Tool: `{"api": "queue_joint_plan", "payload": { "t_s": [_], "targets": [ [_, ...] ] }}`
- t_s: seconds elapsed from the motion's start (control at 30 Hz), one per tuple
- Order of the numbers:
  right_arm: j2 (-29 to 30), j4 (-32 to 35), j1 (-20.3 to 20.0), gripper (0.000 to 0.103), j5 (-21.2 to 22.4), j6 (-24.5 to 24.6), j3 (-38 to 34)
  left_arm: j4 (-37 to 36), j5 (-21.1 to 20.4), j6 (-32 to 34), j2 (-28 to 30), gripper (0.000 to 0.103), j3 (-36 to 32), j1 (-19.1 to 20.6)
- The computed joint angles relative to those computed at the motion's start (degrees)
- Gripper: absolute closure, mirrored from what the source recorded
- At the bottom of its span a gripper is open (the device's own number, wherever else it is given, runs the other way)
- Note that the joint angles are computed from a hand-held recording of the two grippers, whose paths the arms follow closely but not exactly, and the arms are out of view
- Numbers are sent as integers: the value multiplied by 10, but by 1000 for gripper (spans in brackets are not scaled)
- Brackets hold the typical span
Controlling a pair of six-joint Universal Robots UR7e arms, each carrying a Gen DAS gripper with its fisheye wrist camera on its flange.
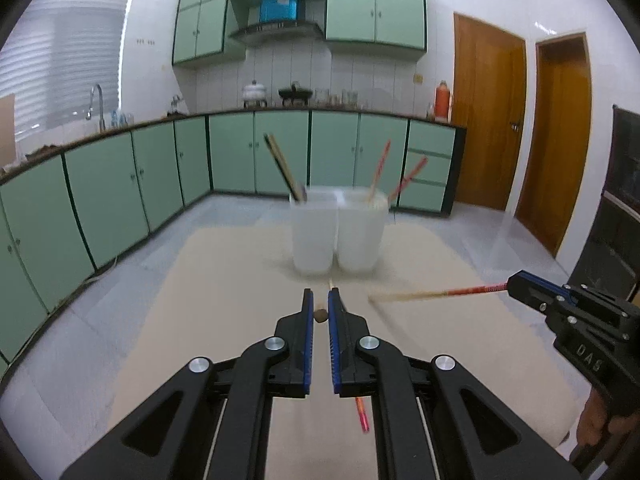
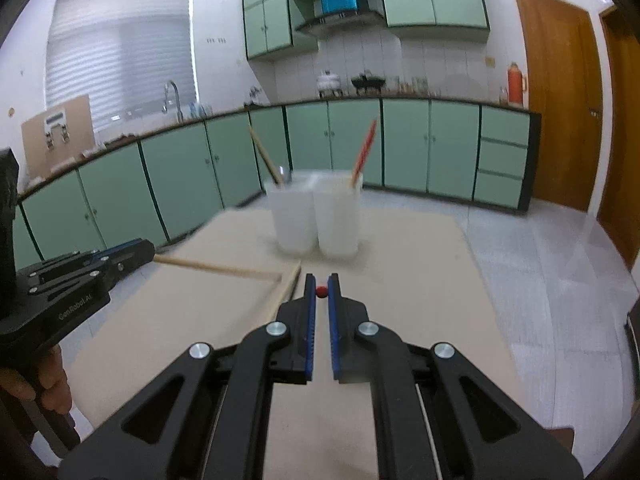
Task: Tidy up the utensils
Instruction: 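Lift both chopsticks and drop them into the white holder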
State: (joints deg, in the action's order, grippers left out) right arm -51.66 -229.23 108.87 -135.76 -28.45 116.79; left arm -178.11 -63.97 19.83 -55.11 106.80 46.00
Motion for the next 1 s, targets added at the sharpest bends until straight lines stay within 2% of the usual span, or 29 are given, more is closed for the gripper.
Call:
{"api": "queue_joint_plan", "payload": {
  "t_s": [0.17, 0.4, 0.6, 0.73, 1.0],
  "targets": [
    [-29, 23, 9, 98, 23, -25, -23, 10, -22, 7, 7, 96, -44, -3],
    [-83, 161, 5, 98, 61, 16, -62, 61, -62, 1, 20, 96, -109, -3],
    [-102, 225, 6, 98, 87, 28, -100, 71, -86, 10, 28, 96, -144, 0],
    [-100, 238, 8, 98, 101, 14, -139, 58, -95, 21, 50, 96, -188, 1],
    [-54, 254, 0, 98, 119, -46, -280, 45, -118, 54, 144, 96, -349, -3]
  ]
}}
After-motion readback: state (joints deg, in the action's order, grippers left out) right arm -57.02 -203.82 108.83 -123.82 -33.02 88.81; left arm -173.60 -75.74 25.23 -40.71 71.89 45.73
